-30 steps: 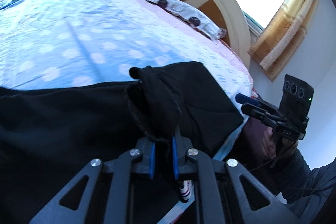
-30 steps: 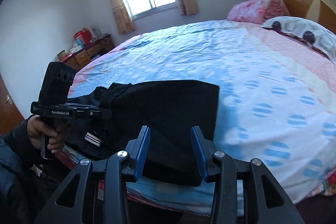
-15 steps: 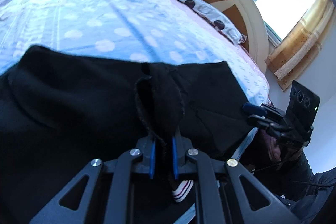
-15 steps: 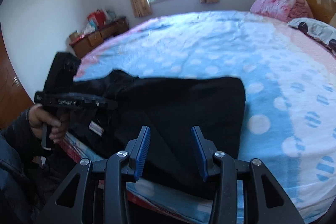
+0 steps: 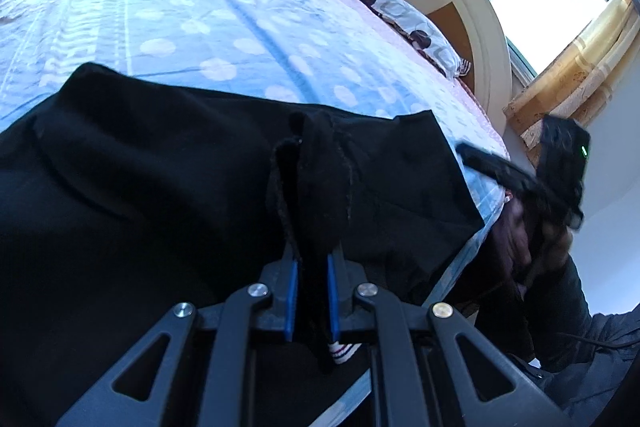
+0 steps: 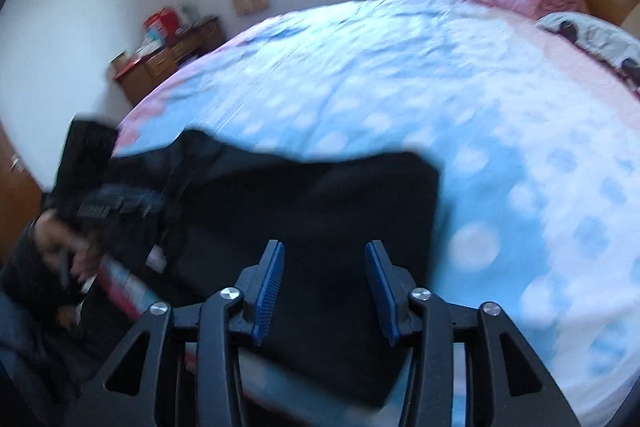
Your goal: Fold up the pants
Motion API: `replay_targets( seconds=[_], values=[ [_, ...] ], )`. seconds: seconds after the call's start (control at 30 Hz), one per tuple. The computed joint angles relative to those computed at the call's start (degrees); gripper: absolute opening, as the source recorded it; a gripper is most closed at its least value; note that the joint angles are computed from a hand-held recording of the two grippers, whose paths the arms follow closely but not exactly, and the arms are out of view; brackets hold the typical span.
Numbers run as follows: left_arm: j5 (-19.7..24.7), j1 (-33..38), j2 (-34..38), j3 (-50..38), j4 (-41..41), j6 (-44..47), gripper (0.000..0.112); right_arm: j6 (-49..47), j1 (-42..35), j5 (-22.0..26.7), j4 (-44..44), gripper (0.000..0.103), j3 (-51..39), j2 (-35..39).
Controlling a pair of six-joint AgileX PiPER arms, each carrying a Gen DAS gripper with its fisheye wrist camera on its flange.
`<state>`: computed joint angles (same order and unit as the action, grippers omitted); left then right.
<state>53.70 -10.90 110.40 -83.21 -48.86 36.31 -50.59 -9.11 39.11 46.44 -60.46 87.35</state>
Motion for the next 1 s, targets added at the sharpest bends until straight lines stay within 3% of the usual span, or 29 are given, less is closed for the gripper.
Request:
replay_targets(
  seconds=[0.17, 0.27, 0.37, 0.5, 0.7, 0.87, 1.0],
  values=[
    [-0.22, 0.75, -0.54, 1.13, 0.16, -0.64, 0.013, 6.12, 1.11, -1.42, -1.36, 0.05, -8.89, 8.33],
    [-0.25, 0.8, 0.11, 1.15, -0.57, -0.52, 0.013, 9.3, 0.56, 2.96, -2.57, 0.05, -15.23, 15.87],
    [-0.33, 0.82, 0.36, 1.4, -1.08, -0.13, 0.013, 7.93, 0.59, 1.7, -0.61, 0.05, -15.41, 16.77],
    [-1.54, 0.66, -1.52, 3.03, -2.08, 1.99, 0.013, 8.25, -0.6, 0.69, 0.06, 0.05, -10.65, 10.47],
    [-5.95, -1.21, -2.93, 5.67, -0.92, 2.38, 0.014, -0.75, -5.4, 9.16, 7.42, 0.05, 2.06, -0.81],
    [-6.2, -0.74, -2.2, 6.17, -1.62, 3.07, 0.018, 0.06, -2.23, 3.59, 1.49, 0.051, 11.04, -3.17],
    [-7.33, -0.69, -3.83, 7.69, -0.93, 3.68, 0.018, 3.47, -0.95, 3.15, 0.62, 0.051, 9.77, -3.97]
  ],
)
